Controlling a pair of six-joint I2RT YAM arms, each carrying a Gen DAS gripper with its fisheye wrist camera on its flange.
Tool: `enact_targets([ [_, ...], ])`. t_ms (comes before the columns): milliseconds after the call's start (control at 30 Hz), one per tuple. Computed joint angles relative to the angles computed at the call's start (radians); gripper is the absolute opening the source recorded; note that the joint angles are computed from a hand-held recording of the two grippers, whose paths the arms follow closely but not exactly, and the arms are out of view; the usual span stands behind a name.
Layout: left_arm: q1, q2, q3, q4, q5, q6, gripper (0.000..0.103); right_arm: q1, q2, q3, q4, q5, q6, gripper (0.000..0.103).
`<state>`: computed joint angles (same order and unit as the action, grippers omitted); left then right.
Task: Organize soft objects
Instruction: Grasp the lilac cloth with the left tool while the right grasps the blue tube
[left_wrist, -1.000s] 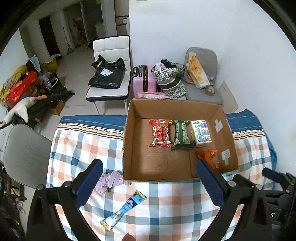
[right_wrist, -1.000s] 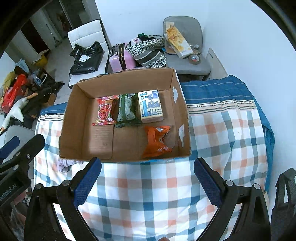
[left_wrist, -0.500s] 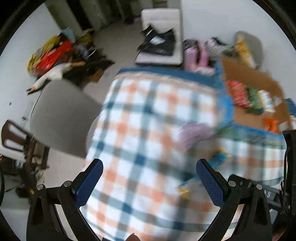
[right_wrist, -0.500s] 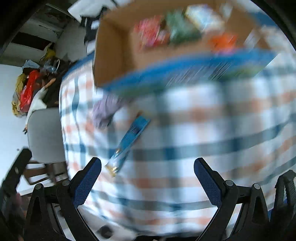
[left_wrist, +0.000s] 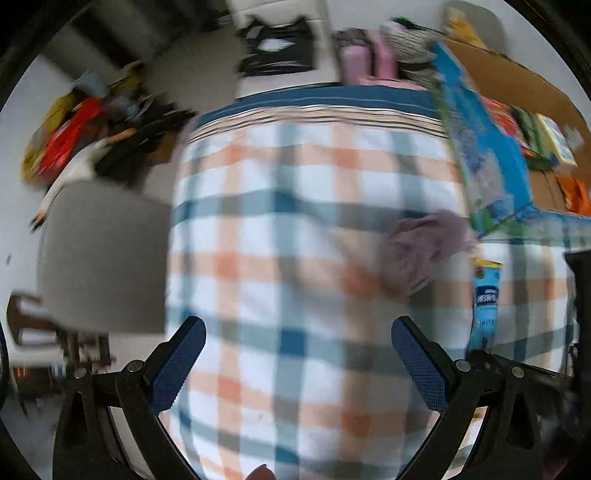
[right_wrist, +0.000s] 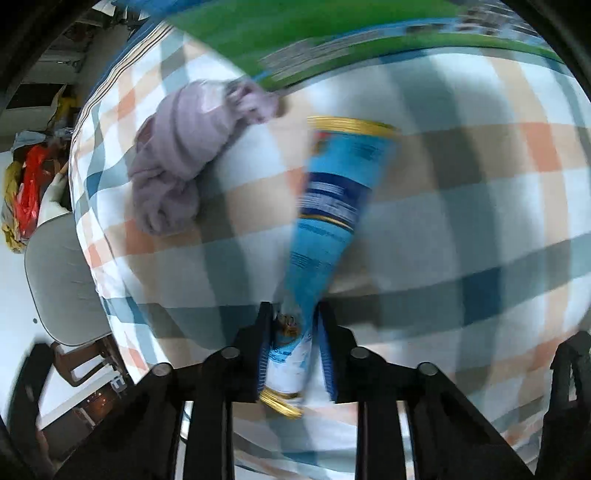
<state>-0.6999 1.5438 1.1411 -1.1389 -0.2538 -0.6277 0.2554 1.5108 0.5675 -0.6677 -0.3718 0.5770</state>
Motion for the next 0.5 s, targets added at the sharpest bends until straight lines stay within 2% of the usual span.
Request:
enact_targets([
  [167,0.001,0.217,0.13,0.095,0.077,0.188,0.103,-0.153,-0.122,-0.006,-0.162,0.065,-0.173,0.02],
  [267,-0.008,0.362,0.232,0.107,0.096,0.323,0.103,-0.222,-0.113,0.025,-0.207,0.076,-0.244,0.02],
  [367,-0.008,0.497,0.327,0.089,0.102,0.425,0.103,-0.254,-0.093,0.04,-0.211,0.083,-0.273,0.02],
  [467,-0.005,0.567,0.361,0.112,0.133,0.508,0.102,-0.311,-0.041,0.072,-0.215,0.079,-0.329,0.02],
  [500,-0.003,0.571,0.354,0.138,0.148,0.528,0.096,-0.309,-0.031,0.074,-0.207,0.079,-0.324,0.02],
])
